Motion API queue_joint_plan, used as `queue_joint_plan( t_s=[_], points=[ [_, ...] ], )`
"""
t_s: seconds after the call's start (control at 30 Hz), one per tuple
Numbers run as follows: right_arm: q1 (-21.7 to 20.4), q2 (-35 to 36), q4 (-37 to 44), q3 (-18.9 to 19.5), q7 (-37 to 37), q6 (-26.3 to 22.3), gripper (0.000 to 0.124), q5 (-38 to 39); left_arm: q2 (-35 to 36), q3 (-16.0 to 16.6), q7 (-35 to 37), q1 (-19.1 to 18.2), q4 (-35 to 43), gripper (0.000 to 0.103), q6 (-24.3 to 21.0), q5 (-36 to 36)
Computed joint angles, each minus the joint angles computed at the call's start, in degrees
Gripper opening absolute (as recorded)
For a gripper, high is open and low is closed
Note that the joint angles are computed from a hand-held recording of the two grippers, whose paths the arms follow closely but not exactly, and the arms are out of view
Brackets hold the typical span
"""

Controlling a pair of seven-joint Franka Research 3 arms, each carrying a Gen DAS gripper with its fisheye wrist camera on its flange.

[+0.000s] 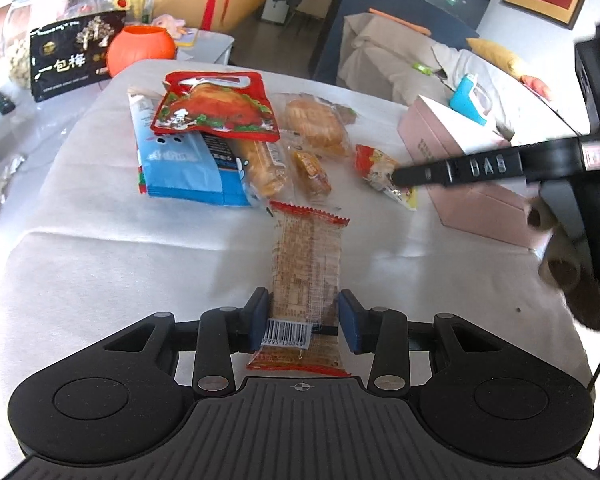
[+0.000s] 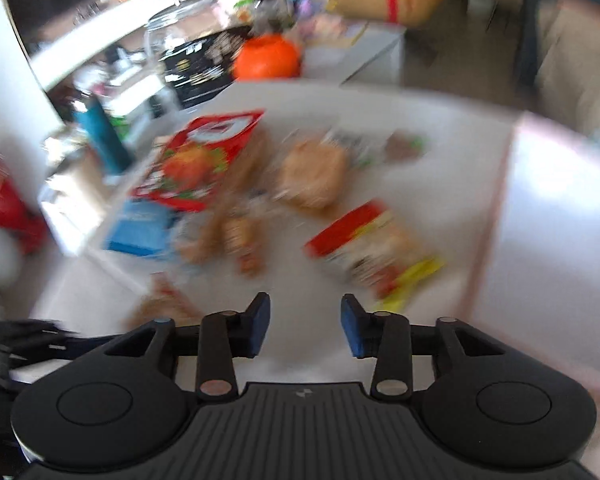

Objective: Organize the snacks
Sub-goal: 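Grasp the long wafer bar packet with the left tool while the right tool grasps the white Want Want bag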

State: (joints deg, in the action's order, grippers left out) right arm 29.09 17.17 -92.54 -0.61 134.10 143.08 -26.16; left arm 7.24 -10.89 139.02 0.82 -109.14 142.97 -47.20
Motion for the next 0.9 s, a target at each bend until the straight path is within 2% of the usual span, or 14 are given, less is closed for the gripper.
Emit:
queue_joint_plan(
  t_s=[0.1, 0.17, 0.3, 0.33, 0.4, 0.5, 0.57, 0.63, 0.77, 0.83, 0.9],
  points=[
    [-0.71, 2.11, 4.13, -0.47, -1.81, -1.18, 0.054, 0.12, 0.00, -0.09, 0.18, -0.07, -0.22, 0.043, 0.31, -0.22],
    [-1.61, 5.49, 8.94, -0.80, -2.81, -2.54, 0.071, 2.55, 0.05, -0.06, 0.22, -0.02, -0.13, 0.043, 0.10, -0.19],
    [-3.30, 14.29, 20.93, -1.75, -3.25, -7.25, 0.073, 9.79, 0.29, -0.02, 0.61, 0.19, 0.19, 0.043, -0.45, -0.29],
    [-1.86, 16.35, 23.81, -3.60, -2.35, -8.55, 0.073, 7.82, 0.37, -0.02, 0.71, 0.26, 0.26, 0.043, -0.56, -0.41],
    [-1.51, 19.12, 28.02, -4.00, -4.02, -11.37, 0.073, 8.21, 0.38, -0.04, 1.00, 0.39, 0.21, 0.043, -0.70, -0.78],
    [-4.33, 17.05, 24.17, -0.22, -8.49, -8.27, 0.073, 15.95, 0.51, -0.09, 1.08, 0.41, 0.21, 0.043, -0.57, -1.07],
    [-4.67, 14.61, 20.24, 0.67, -9.23, -7.34, 0.073, 19.67, 0.52, -0.16, 1.01, 0.33, 0.19, 0.043, -0.27, -0.94],
    [-6.52, 10.98, 14.16, 3.29, -11.95, -4.58, 0.073, 26.11, 0.47, -0.20, 1.14, 0.33, 0.05, 0.043, -0.08, -1.08],
    [-7.61, 3.06, 1.80, 5.81, -17.09, 2.08, 0.073, 34.40, 0.30, -0.22, 0.97, 0.22, -0.20, 0.043, 0.29, -1.01],
    [-6.04, 0.01, -2.78, 4.80, -16.63, 4.64, 0.073, 33.02, 0.16, -0.23, 0.97, 0.13, -0.42, 0.043, 0.59, -0.94],
    [-2.73, -1.73, -5.16, 1.99, -11.90, 5.06, 0.073, 24.66, 0.03, -0.22, 1.07, 0.05, -0.62, 0.044, 0.85, -1.00]
  ],
)
